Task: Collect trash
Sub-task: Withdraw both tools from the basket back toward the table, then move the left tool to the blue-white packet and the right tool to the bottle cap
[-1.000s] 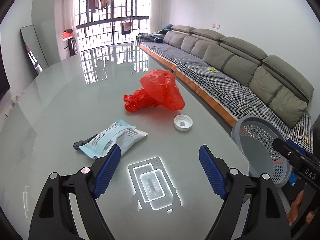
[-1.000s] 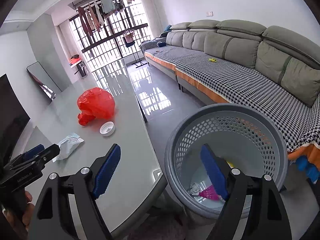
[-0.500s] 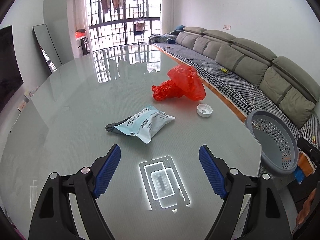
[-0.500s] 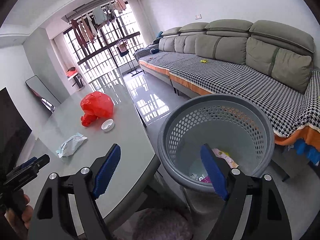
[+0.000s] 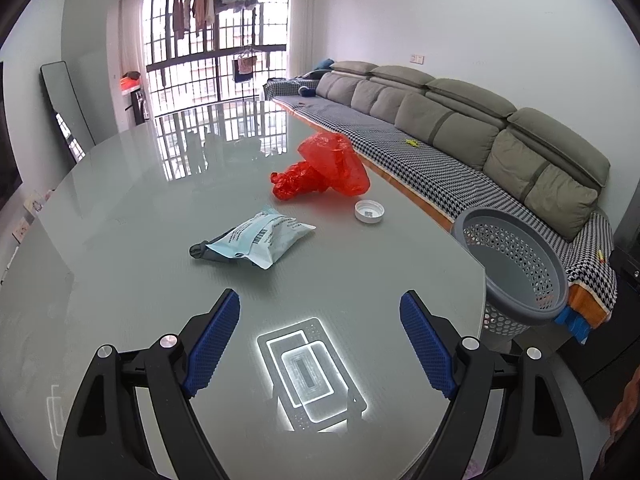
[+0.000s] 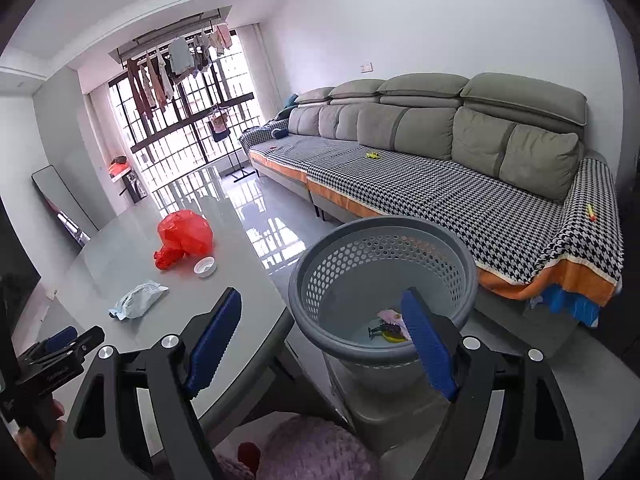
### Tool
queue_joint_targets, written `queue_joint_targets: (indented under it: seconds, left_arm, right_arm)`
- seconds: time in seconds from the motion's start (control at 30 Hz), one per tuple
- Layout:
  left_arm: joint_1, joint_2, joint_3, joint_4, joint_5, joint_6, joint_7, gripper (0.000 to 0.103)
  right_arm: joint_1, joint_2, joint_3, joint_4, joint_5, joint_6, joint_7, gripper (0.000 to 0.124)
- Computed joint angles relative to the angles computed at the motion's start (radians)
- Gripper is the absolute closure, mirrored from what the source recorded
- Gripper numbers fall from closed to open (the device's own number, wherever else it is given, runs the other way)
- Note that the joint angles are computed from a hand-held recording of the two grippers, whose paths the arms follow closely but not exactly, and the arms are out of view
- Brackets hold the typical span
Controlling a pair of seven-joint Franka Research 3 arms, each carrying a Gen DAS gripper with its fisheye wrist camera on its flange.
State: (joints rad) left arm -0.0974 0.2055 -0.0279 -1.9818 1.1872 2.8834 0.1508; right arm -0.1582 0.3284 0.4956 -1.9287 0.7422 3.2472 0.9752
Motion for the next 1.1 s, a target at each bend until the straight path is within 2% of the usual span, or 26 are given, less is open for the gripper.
queue_joint_targets:
  seconds: [0.13,0.27,0.33,0.43,0.47,0.5,0.53,0.6,0.63,0.7,0.87,1.0,1.1]
  left_arm:
    - [0.015,0.021,0.006,0.007,-0.020,0.062,0.018,0.021]
    - [0.005,0.040,0.024,0.020,-0.024,0.086,0.038,0.021]
    - [0.000,0.043,0.034,0.023,-0.015,0.091,0.034,0.021]
    - [0.000,0.047,0.041,0.028,-0.018,0.085,0.037,0.021]
    - [0.004,0.046,0.038,0.025,-0.032,0.085,0.052,0.021]
    - [0.006,0.047,0.038,0.026,-0.042,0.084,0.064,0.021]
    - [0.004,0.046,0.041,0.026,-0.040,0.080,0.067,0.021]
    - [0.003,0.047,0.047,0.030,-0.029,0.076,0.070,0.020]
    - [0.002,0.050,0.051,0.035,-0.018,0.076,0.066,0.019]
    - [0.002,0.062,0.055,0.049,-0.006,0.068,0.068,0.018]
    - [0.025,0.099,0.038,0.074,-0.128,0.063,0.189,0.018]
    - [0.014,0.134,0.050,0.119,-0.193,0.027,0.237,0.018]
    - [0.020,0.167,0.042,0.163,-0.282,-0.013,0.298,0.018]
  right_arm:
    - [0.180,-0.063,-0.199,-0.069,-0.061,0.014,0.114,0.045]
    - [0.351,-0.099,-0.387,-0.122,-0.141,0.023,0.241,0.045]
    - [0.397,-0.112,-0.438,-0.142,-0.170,0.031,0.282,0.045]
    - [0.402,-0.121,-0.446,-0.160,-0.204,0.040,0.319,0.045]
    - [0.440,-0.119,-0.487,-0.162,-0.218,0.040,0.339,0.045]
    - [0.444,-0.117,-0.493,-0.162,-0.229,0.041,0.355,0.045]
    - [0.416,-0.114,-0.464,-0.160,-0.235,0.040,0.363,0.045]
    - [0.322,-0.110,-0.363,-0.157,-0.248,0.043,0.374,0.045]
    - [0.305,-0.108,-0.342,-0.157,-0.258,0.047,0.381,0.045]
    - [0.304,-0.105,-0.337,-0.155,-0.280,0.053,0.397,0.045]
    - [0.330,-0.062,-0.361,-0.095,-0.329,0.016,0.424,0.045]
    - [0.272,0.028,-0.293,0.020,-0.346,-0.044,0.385,0.045]
    - [0.241,0.122,-0.250,0.152,-0.345,-0.120,0.325,0.045]
